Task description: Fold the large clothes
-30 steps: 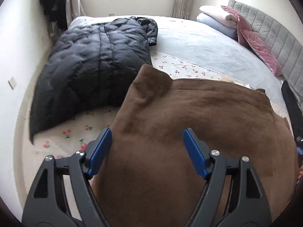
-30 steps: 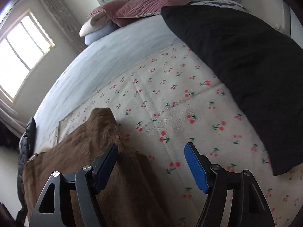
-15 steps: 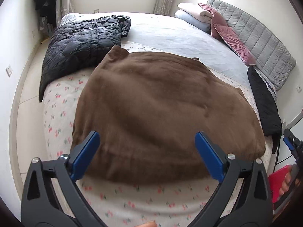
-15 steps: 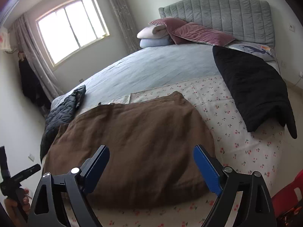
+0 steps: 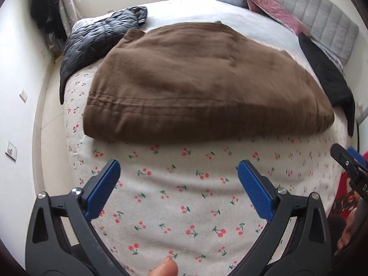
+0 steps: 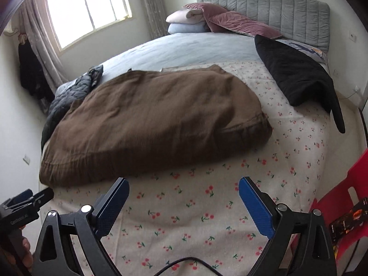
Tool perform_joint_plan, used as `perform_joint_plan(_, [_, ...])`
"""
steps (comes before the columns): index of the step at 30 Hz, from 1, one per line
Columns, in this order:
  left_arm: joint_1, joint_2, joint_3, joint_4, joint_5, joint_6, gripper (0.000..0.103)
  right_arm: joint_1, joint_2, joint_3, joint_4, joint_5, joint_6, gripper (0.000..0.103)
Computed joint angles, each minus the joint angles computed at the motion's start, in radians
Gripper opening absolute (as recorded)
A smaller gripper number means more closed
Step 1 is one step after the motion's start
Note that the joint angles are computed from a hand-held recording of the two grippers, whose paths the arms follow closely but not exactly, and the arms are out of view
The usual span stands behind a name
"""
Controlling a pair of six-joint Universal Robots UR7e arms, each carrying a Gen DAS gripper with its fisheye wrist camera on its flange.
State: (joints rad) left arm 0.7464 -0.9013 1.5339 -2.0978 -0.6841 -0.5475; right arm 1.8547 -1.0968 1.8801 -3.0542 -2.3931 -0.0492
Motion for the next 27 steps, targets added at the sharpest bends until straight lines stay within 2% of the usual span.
perform_joint_plan(3, [-0.009,0.013,0.005,-0.002,-0.025,0.01,0.102,0.016,0.027,-0.007,0.008,-0.047,-0.029,0.097])
perform_joint_plan(9, [-0.019,0.023,0.008,-0.005,-0.043,0.01,0.102,0.025,0.037,-0.007,0.019,-0.054,-0.038,0.097])
perform_joint_plan(27, [-0.03,0.018,0.007,0.003,-0.016,-0.025,0.102,0.017,0.033,-0.004,0.022,-0.021,-0.018,0.097])
